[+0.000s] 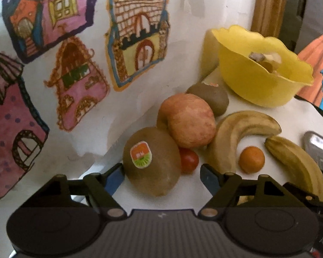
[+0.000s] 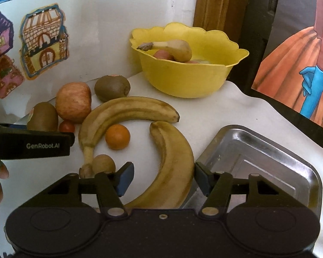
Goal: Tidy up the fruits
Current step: 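Move left gripper to the stickered kiwi while right gripper approaches a banana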
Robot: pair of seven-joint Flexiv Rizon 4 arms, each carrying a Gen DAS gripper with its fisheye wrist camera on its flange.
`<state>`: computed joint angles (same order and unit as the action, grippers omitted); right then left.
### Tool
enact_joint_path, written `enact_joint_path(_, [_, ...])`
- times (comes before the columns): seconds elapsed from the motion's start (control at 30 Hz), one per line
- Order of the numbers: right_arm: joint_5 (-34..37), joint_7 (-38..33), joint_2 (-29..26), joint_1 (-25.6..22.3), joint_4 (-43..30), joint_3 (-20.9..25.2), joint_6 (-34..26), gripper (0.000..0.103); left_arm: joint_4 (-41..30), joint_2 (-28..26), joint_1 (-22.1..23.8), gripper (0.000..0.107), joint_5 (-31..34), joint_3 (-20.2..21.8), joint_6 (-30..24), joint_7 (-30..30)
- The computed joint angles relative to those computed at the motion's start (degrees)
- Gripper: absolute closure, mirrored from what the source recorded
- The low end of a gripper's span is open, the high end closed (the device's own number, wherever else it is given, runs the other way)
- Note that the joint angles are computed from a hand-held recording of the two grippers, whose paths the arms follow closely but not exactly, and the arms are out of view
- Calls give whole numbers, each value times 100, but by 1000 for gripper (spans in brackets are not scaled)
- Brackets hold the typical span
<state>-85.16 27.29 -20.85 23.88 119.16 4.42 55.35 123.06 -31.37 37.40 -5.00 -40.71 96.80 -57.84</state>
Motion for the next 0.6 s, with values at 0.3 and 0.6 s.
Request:
enact_joint_path(0.3, [679, -434, -201, 280, -210, 12, -580, 41, -110, -102, -24, 32, -72, -27, 23, -115])
enact_joint_path(0.6, [1000, -518, -279, 582, -323, -38, -1177, 54, 71, -169, 459, 37, 182, -405, 152, -285])
